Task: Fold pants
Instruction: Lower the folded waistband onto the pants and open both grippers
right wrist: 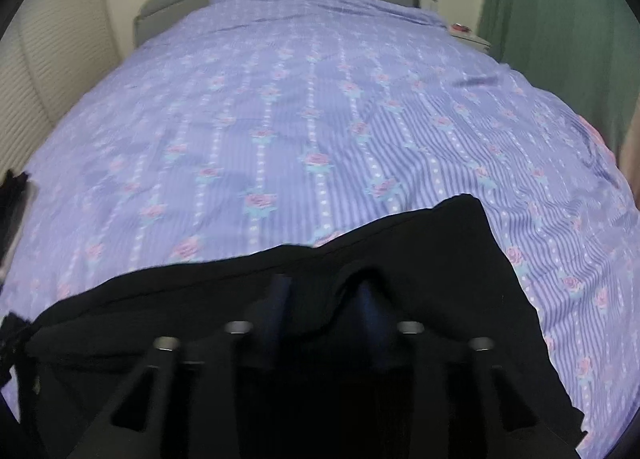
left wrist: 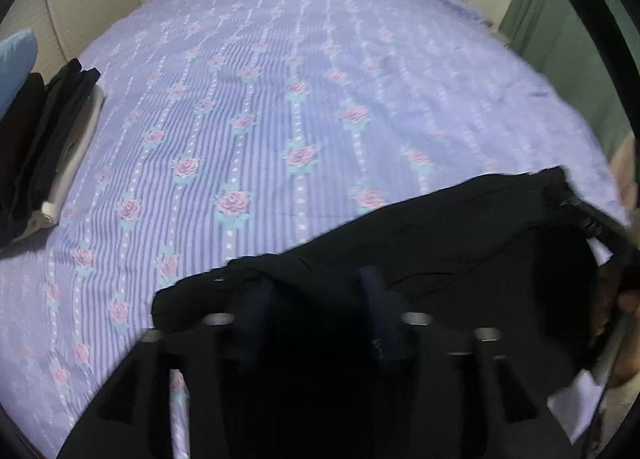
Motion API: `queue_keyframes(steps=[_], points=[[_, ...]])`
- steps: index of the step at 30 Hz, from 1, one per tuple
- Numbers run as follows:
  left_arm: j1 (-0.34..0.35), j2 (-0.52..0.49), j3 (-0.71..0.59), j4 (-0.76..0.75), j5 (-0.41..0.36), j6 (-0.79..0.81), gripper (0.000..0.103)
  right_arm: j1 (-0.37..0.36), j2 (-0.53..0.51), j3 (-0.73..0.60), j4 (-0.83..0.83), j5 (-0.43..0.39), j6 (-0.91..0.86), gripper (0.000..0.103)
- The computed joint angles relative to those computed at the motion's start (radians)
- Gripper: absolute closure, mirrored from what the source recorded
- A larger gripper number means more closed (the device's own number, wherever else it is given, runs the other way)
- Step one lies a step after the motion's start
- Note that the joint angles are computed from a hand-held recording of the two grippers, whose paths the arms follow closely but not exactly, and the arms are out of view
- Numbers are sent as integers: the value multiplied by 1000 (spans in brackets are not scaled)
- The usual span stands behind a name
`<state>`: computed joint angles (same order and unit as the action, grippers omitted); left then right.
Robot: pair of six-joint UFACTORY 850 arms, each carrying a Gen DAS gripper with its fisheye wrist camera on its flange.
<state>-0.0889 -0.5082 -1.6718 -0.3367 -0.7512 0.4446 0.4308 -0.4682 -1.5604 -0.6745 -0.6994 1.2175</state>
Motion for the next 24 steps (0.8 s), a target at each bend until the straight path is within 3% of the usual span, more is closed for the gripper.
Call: queue_keyframes(steps=[1,2,6,8,13,15,19,24], points=[[11,16,8,-52,-21,37,22,9,18,13,-12,8,-3,55],[15,35,23,-61,-10,43,11,14,35,25,-20,17,-5,53],[21,136,106,-25,100,33,10,45,127,87,-48,61,0,50],[22,193,157,-7,141,24,10,76,179,129,-125,41,64,50],[-2,343,344,-164,247,290,10,179,342,319,-441,-60,342,39],[-31,394,420,-228,278,373,10,210,409,409,-532,-103,426,39],[-75,456,523,-359,311,520,10,250,517,541,-550,-192,489,39],[-157,470,582,-393,331,565,10,231,632,669,-470,-184,553,39]])
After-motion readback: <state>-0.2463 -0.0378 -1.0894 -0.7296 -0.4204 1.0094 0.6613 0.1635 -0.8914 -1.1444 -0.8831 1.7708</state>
